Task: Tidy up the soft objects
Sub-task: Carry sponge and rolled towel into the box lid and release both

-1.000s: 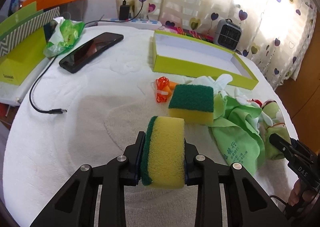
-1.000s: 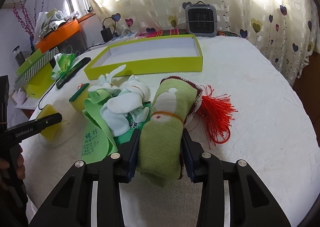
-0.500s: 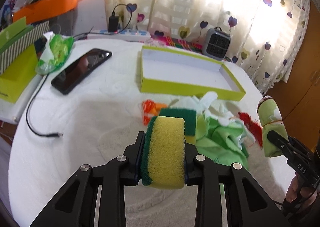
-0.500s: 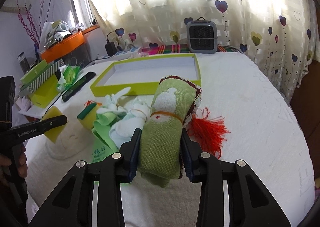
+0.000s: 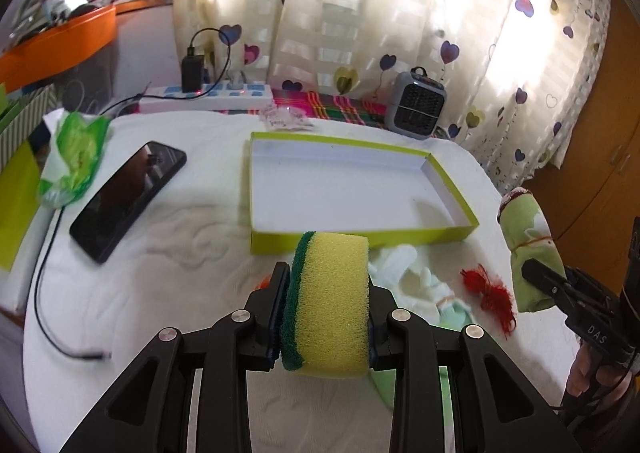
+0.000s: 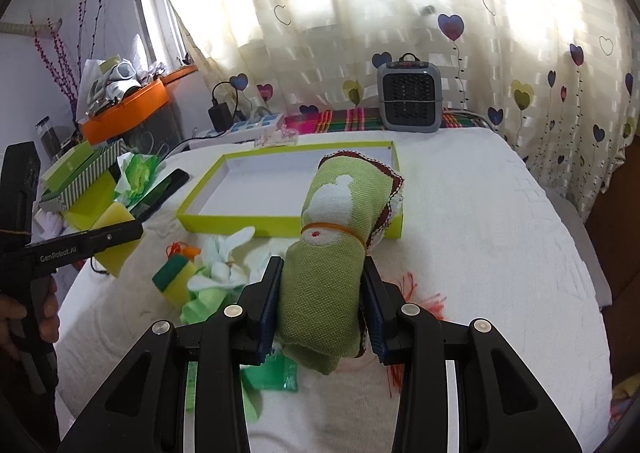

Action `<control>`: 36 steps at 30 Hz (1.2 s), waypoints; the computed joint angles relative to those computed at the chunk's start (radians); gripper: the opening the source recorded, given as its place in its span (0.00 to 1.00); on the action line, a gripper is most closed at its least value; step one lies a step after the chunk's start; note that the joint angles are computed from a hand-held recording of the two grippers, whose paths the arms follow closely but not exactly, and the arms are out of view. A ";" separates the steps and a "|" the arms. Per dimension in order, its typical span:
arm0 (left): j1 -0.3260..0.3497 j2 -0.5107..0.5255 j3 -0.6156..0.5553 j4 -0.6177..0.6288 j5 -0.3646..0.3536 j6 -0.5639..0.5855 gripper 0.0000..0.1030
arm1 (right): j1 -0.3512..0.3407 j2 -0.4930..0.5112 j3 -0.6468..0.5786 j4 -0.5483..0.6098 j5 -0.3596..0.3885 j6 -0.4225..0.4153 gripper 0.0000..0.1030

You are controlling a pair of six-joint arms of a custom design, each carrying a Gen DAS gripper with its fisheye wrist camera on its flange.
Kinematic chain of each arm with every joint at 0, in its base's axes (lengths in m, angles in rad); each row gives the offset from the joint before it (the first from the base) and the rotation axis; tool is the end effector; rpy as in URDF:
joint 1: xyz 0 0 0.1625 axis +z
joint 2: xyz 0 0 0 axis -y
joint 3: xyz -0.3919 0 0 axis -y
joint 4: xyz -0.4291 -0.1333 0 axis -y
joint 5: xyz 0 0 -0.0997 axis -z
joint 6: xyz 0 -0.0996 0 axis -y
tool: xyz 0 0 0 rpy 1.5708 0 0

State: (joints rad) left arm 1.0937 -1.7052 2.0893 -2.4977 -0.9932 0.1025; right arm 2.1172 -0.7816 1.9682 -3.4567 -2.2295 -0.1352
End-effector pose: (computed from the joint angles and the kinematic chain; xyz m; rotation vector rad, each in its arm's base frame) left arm -0.0508 -0.5071 0.3701 0.5270 2.5057 -0.8388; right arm 0.3559 -0.4460 0.0446 0.5298 -2.4054 1.0430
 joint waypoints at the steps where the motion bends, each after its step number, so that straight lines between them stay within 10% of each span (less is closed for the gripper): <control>1: 0.004 0.017 -0.015 -0.001 -0.003 0.006 0.27 | -0.006 0.000 -0.011 0.013 0.008 0.001 0.37; 36: 0.113 0.479 -0.420 0.008 -0.023 0.065 0.27 | -0.112 0.212 -0.418 0.274 -0.048 -0.107 0.35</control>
State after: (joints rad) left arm 1.2064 -1.2257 1.6691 -2.4899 -1.0157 0.1677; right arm 2.0050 -0.5700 1.5499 -3.1826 -2.2779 -0.2426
